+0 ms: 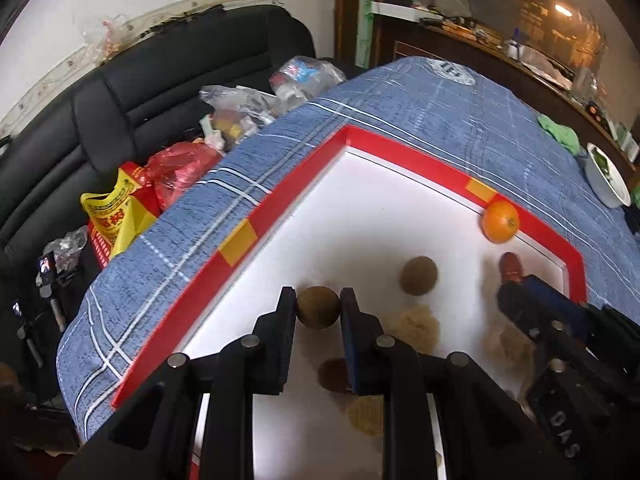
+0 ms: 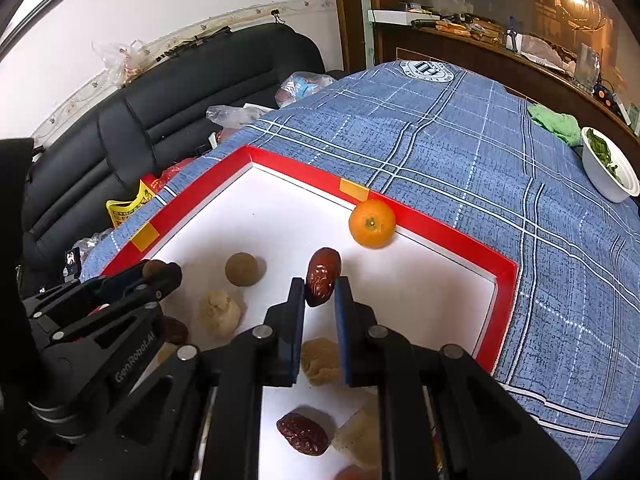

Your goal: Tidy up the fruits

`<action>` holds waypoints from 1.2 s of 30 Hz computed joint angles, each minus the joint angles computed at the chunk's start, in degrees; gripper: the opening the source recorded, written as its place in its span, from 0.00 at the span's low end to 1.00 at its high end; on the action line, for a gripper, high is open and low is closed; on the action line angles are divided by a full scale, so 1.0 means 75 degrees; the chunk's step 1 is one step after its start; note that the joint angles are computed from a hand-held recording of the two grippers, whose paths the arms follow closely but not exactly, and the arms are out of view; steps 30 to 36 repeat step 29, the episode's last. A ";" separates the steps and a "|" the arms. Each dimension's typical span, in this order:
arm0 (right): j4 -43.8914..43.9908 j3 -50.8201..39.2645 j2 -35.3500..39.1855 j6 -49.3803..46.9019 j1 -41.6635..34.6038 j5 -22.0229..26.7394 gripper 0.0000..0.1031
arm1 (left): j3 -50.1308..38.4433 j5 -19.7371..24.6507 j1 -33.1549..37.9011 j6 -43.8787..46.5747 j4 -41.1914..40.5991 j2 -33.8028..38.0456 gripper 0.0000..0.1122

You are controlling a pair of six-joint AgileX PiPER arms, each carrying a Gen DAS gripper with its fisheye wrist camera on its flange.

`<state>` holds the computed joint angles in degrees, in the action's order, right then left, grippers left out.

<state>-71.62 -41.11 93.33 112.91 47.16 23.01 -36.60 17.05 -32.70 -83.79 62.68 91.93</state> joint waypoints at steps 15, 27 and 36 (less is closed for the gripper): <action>0.0453 0.1001 -0.1861 0.0036 0.1395 0.1646 0.84 | 0.0932 0.1279 -0.1313 -0.1113 0.0355 -0.1659 0.71; 0.1357 0.1707 -0.3300 0.0449 0.5033 0.4666 1.00 | 0.1414 0.1588 -0.2331 -0.1154 -0.0282 -0.2339 0.78; 0.1434 0.1713 -0.3319 0.0593 0.5343 0.4903 1.00 | 0.1437 0.1924 -0.2649 -0.1499 -0.0086 -0.2370 0.78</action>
